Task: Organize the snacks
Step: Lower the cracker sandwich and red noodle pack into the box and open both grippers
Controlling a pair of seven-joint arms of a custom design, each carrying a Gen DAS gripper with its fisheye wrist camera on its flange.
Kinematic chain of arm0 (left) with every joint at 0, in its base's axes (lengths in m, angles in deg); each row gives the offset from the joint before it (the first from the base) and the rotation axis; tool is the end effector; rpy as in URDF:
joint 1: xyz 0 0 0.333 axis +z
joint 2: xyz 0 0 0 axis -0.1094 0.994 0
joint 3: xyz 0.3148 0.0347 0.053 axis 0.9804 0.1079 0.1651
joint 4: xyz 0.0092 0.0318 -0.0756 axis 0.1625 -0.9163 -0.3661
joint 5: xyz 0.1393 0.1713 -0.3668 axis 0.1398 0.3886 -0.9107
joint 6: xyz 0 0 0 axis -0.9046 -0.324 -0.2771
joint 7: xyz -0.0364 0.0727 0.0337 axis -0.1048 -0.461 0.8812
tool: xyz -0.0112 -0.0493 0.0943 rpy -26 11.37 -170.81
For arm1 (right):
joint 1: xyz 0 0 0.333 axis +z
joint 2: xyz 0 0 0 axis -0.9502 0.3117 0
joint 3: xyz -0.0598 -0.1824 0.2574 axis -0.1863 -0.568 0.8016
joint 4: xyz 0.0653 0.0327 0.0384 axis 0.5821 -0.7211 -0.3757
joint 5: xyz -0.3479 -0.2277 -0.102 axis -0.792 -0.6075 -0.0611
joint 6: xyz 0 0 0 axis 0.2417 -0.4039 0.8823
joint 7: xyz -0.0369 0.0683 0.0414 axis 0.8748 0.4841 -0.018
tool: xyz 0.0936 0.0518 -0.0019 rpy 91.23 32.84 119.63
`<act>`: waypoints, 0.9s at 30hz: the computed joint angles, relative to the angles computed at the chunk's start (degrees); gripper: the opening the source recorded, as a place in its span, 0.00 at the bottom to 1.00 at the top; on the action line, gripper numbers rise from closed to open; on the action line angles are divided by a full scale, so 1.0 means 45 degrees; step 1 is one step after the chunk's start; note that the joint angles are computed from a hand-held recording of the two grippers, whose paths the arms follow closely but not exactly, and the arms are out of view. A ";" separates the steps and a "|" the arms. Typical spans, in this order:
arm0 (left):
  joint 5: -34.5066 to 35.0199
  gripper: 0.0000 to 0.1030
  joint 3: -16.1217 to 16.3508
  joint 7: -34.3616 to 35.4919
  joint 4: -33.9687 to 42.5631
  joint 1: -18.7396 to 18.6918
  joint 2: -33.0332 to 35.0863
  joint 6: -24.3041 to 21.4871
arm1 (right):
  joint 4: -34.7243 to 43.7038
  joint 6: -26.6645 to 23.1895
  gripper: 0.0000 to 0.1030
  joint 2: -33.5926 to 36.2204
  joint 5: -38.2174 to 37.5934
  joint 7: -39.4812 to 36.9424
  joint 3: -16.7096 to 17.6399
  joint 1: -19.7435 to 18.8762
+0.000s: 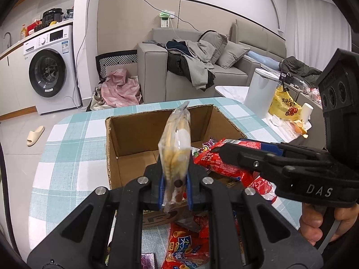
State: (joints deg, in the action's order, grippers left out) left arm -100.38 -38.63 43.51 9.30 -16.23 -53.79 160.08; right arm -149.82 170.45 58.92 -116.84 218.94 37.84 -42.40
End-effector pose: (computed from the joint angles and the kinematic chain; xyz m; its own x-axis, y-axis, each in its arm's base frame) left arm 0.7237 -0.2905 0.5518 -0.6249 -0.7738 0.1038 -0.5004 0.2949 -0.8141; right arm 0.6541 0.3851 0.5423 -0.0272 -0.9130 -0.4071 -0.6024 0.3399 -0.7222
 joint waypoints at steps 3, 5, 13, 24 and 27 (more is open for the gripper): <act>0.0193 0.12 0.0097 -0.0222 0.0339 -0.0120 0.0276 -0.0205 | 0.0135 -0.0085 0.41 0.0123 0.0186 -0.0057 0.0054 -0.0029; 0.0363 0.12 0.0166 -0.0381 0.0542 -0.0202 0.0457 -0.0322 | 0.0127 -0.0051 0.41 0.0162 0.0330 -0.0142 0.0090 -0.0098; 0.0804 0.12 0.0250 -0.0786 0.1041 -0.0327 0.0935 -0.0594 | 0.0176 -0.0129 0.41 0.0251 0.0491 -0.0087 0.0033 -0.0145; 0.1325 0.15 0.0357 -0.0974 0.0934 -0.0418 0.0899 -0.0742 | 0.0433 -0.0357 0.44 0.0461 0.0969 -0.0723 0.0094 -0.0156; 0.0962 0.33 0.0109 -0.0628 0.0472 -0.0130 0.0544 -0.0632 | 0.0066 -0.0102 0.52 0.0159 0.0498 -0.0355 -0.0145 0.0011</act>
